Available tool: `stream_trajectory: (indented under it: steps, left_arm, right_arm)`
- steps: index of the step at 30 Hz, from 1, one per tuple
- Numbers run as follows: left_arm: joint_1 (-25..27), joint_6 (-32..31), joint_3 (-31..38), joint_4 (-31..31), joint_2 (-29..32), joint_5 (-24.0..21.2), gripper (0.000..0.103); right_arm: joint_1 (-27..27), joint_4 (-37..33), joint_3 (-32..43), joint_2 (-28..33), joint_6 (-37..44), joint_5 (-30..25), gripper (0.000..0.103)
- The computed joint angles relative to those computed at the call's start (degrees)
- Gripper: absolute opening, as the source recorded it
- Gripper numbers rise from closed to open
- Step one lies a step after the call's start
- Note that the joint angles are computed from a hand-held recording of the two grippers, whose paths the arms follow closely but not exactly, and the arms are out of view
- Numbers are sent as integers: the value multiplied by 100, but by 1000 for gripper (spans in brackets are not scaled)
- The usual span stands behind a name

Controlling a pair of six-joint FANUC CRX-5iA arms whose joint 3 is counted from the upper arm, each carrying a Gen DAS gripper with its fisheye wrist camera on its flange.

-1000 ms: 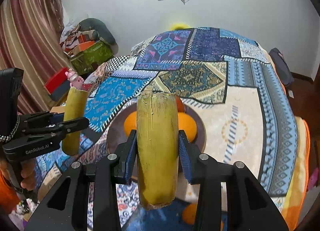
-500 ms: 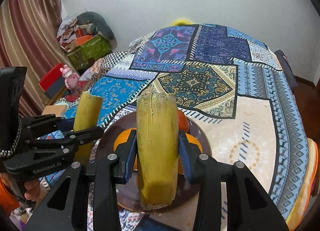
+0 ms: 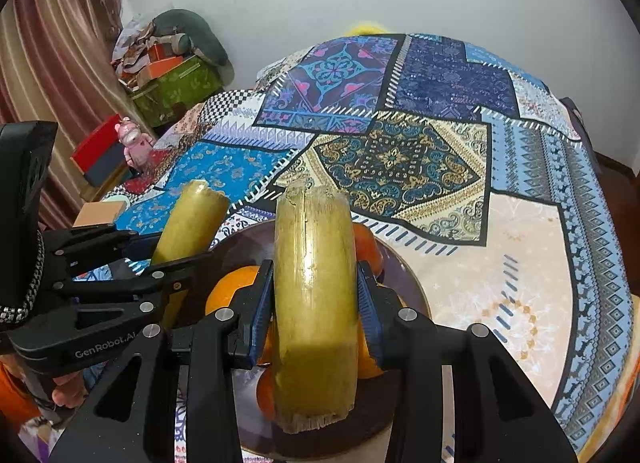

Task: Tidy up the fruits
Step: 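Carry both corn cobs onto the purple plate and open both tools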

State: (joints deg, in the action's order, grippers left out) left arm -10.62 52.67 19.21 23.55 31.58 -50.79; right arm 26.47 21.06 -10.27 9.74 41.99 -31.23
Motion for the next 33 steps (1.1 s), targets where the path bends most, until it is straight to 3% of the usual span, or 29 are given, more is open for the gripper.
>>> stream_trajectory:
  steps: [9, 16, 25, 33]
  left_arm:
    - [-14, 103, 99, -181, 123, -23, 36]
    - [-61, -189, -156, -110, -82, 309, 36]
    - [-31, -496, -566, 145, -461, 501, 36]
    - [79, -1033, -1374, 567, -1183, 681, 36]
  right_arm:
    - [-46, -247, 55, 65, 118, 11, 36]
    - [-35, -268, 133, 103, 206, -36, 38]
    - [79, 301, -173, -182, -258, -27, 39]
    - [307, 1068, -785, -800, -1020, -173, 39]
